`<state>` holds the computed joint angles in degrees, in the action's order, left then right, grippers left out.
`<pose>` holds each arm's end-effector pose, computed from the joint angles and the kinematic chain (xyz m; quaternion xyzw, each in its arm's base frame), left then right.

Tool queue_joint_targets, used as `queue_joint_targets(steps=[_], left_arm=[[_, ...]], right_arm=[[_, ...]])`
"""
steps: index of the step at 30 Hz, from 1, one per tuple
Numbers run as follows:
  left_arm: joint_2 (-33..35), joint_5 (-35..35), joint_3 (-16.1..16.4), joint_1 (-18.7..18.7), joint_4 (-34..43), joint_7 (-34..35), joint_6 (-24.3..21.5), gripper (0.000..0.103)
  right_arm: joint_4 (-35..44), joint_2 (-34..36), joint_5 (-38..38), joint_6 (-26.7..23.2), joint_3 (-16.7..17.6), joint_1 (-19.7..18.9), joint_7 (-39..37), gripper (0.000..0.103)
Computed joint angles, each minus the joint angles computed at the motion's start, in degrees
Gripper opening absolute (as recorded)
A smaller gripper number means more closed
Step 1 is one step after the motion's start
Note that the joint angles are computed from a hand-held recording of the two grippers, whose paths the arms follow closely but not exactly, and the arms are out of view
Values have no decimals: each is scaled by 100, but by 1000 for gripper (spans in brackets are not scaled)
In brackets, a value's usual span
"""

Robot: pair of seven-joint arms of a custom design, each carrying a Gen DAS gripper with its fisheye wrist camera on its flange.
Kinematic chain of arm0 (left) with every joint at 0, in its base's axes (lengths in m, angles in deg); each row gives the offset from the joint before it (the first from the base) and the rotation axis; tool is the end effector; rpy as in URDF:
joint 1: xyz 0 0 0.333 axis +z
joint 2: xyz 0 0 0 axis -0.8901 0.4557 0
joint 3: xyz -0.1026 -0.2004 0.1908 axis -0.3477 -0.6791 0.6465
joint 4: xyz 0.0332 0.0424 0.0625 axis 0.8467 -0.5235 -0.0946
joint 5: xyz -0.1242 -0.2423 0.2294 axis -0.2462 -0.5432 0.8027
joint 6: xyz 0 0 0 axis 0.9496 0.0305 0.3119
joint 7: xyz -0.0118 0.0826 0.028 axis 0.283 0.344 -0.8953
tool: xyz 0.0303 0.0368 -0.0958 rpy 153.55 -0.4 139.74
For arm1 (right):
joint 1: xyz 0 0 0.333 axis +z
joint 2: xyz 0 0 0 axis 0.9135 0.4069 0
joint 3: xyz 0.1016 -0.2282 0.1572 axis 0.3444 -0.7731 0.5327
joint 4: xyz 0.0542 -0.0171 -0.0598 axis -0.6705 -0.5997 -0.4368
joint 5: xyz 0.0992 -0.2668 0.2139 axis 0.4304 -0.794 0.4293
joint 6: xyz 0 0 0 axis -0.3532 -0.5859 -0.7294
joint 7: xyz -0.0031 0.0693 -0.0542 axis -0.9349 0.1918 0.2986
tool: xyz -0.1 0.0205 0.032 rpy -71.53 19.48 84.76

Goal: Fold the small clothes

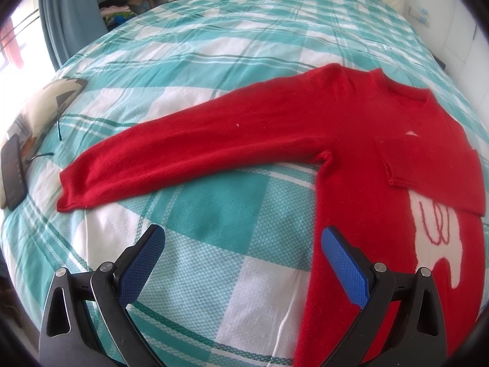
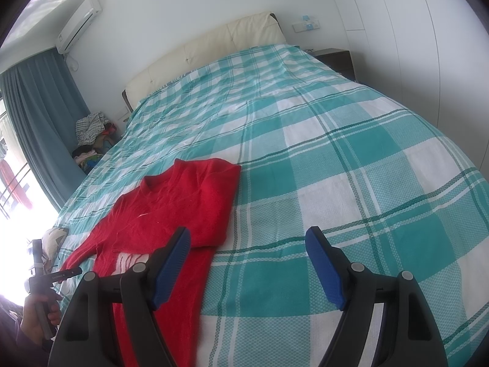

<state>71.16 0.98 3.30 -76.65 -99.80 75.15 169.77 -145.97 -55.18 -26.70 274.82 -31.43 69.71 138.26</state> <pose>0.5697 -0.2052 0.3227 -0.7221 0.6389 -0.1633 0.2093 0.4476 0.0301 0.3472 -0.4912 0.7450 -0.2185 0.3949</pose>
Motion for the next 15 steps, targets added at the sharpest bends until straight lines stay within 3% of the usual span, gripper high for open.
queue_joint_targets(steps=[15], left_arm=[[8,-27,9,19,-24,27,23,102]], right_arm=[[4,6,-4,-3,4,-9,-8,77]])
